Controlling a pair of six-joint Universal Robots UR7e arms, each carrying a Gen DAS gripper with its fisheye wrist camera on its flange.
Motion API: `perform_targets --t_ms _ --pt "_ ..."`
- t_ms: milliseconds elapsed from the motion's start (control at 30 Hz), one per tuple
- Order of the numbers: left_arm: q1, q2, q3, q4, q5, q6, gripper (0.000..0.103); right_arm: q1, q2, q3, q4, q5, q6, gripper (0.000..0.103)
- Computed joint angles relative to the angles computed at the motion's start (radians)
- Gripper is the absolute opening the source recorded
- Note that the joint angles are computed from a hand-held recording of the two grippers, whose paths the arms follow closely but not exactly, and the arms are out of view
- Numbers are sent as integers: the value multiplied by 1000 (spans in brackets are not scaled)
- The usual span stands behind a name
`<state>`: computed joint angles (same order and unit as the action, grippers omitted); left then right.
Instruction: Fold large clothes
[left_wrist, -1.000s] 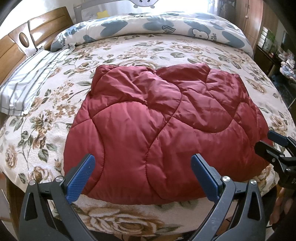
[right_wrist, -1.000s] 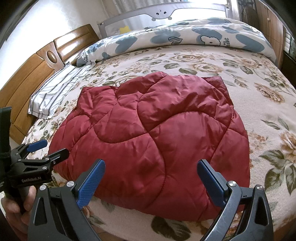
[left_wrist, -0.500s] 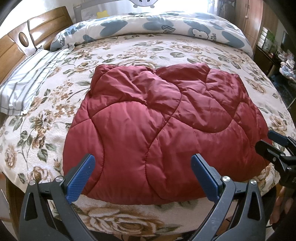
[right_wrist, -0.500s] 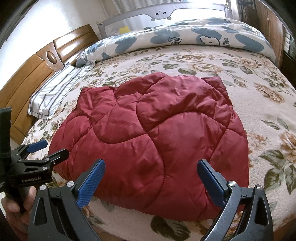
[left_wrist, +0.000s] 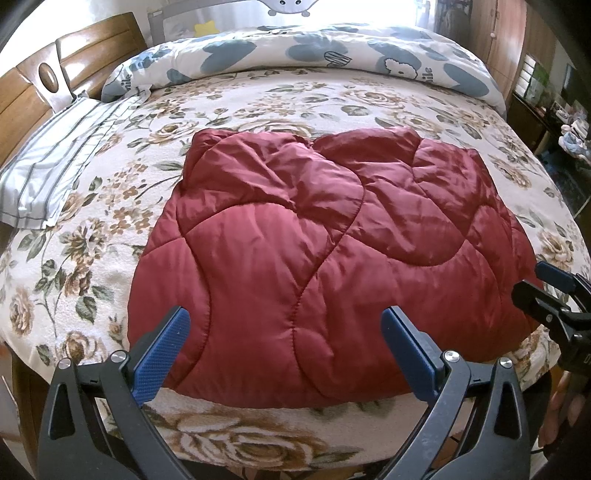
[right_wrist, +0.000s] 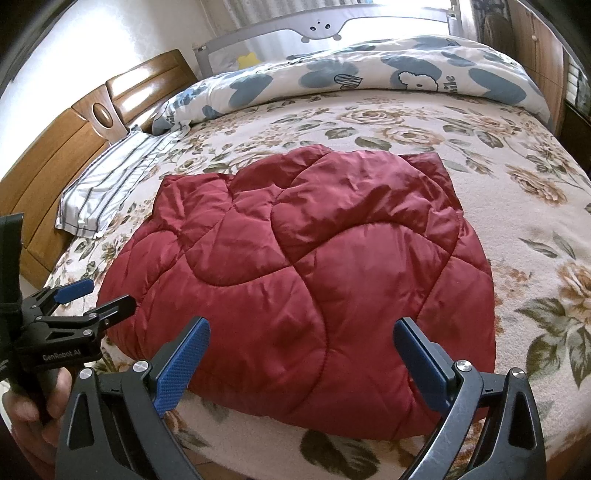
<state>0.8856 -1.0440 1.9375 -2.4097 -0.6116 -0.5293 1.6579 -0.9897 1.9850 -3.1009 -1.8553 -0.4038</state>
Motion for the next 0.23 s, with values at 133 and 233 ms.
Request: perform_targets --t_ms 133,233 --pt "-3 -3 9 -16 18 17 103 -7 -4 0 -3 2 4 100" --pt "0 -5 8 -23 2 25 103 -7 -6 -4 5 2 11 100"
